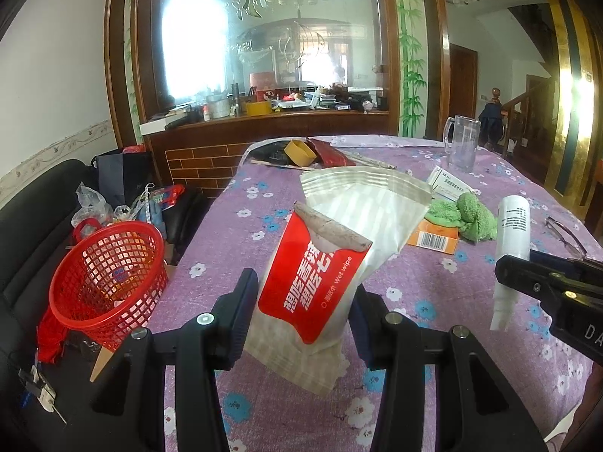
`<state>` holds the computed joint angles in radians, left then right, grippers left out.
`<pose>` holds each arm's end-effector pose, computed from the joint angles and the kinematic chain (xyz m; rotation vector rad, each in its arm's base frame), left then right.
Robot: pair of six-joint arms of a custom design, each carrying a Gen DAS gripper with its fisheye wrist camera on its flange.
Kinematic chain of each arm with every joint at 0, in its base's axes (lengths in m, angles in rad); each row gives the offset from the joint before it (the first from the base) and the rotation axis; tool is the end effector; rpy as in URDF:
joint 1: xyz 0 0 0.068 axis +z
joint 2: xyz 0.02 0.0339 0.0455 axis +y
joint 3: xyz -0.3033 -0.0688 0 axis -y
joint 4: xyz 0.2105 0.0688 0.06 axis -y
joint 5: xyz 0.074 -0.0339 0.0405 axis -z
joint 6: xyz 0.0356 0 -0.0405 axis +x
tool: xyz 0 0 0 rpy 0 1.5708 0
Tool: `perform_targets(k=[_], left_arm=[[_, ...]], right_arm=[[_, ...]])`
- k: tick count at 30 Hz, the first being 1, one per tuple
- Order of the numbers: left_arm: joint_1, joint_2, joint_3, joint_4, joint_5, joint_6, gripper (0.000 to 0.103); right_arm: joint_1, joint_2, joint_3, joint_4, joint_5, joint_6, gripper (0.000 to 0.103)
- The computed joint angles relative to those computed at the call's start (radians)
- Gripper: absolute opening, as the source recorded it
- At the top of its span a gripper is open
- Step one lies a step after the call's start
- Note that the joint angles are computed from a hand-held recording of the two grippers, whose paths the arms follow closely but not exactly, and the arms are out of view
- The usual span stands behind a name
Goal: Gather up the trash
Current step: 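Lift the held packet and bottle off the table, then carry the packet and bottle over to the red wastebasket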
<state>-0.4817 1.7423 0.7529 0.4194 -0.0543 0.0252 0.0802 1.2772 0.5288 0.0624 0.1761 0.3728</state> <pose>0.2931 -0.1511 0.2103 0.5075 2.0863 -0.2088 0.2115 0.0107 0.2355 0.4197 2.2050 0.0457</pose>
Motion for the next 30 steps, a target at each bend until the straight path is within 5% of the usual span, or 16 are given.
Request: perform_targets(k=[19,30], left_arm=[[0.024,0.064,0.068,-0.03,0.028,0.009,0.045],[0.226,0.026,0.181,-0.2,0.235,-0.017,0.045]], right_arm=[[-0.064,0.104,0.037,0.033,-0.068,-0.038,0.038],[-0.026,0.205,0.194,-0.057,-0.146,-0.071,0.038]])
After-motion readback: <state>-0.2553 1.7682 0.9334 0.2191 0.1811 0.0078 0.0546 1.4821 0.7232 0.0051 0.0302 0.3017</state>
